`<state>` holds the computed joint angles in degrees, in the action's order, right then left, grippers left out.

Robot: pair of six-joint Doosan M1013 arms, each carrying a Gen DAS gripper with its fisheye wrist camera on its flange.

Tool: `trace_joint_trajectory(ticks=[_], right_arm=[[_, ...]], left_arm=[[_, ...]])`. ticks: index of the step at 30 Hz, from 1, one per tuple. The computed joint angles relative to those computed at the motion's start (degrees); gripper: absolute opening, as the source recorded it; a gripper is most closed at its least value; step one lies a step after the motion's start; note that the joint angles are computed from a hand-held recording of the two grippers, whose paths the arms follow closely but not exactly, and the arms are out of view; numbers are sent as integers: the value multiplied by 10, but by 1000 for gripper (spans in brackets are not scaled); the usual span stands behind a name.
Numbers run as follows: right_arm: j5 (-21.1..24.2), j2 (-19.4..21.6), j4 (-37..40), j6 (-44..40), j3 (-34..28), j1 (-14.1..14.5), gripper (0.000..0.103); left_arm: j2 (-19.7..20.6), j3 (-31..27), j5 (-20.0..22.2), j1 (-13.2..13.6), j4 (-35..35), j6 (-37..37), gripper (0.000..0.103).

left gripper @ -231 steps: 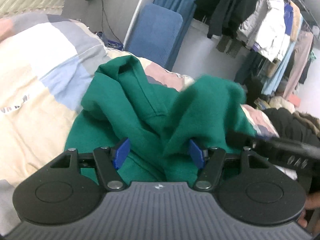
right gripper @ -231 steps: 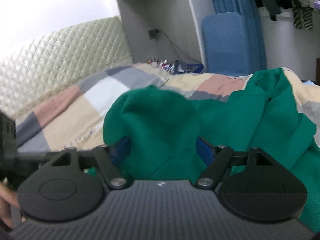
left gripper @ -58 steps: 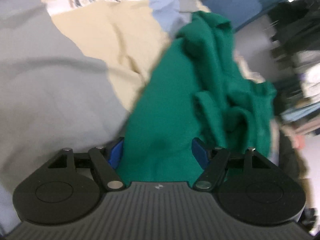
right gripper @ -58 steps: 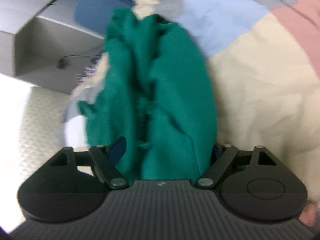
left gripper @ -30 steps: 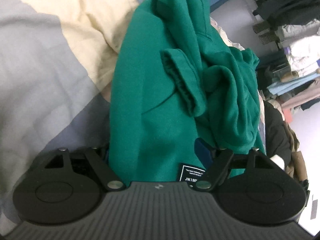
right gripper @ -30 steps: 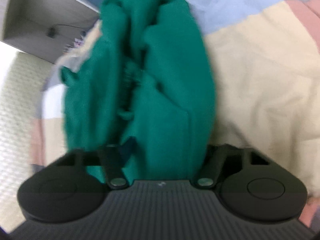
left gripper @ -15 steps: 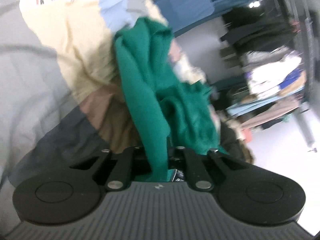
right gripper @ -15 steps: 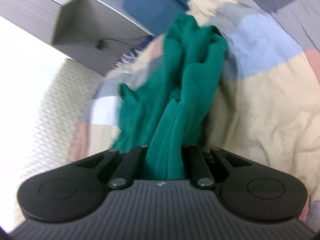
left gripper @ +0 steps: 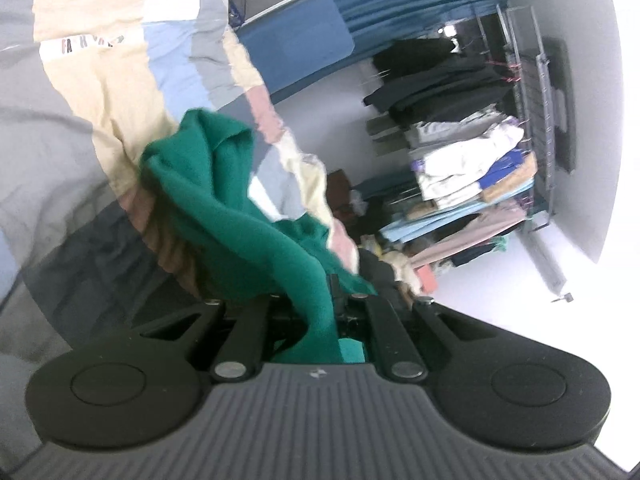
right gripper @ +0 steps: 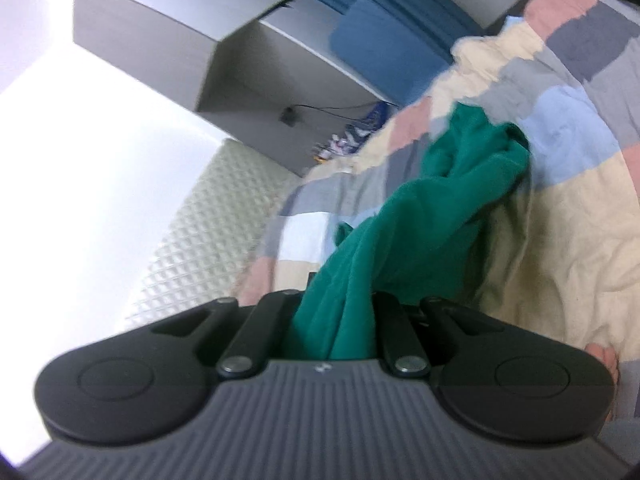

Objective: Fold large clothes
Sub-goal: 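Lift and carry the hoodie bundle with both grippers across the quilt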

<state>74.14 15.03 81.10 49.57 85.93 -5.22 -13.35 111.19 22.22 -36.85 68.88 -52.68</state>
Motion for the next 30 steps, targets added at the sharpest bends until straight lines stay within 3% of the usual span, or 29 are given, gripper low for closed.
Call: trace_joint_trajectory(ticks=[3,6,11,20,24,30], right_arm=[[8,-8,1,-1,-2,-8,11],[-7,-1,-14,14,-23,-4,11],[-49,34,-48,56,-81,18,12],[-176,119,-98,145,-178,69,13],[-200,163,-126,219,-222,83,13],[-199,234,-199,308,-299,102,13]], left_arm=[[-5,-13,32,-18,-10,33,8],[3,-32,47,-12,-36,76,8],[41,-70,60,29,-49,106,8],[154,-192,80,131,-243,376,9],[205,-235,90,164,-297,451,9],[276,-269,89,207,-382,518,10]])
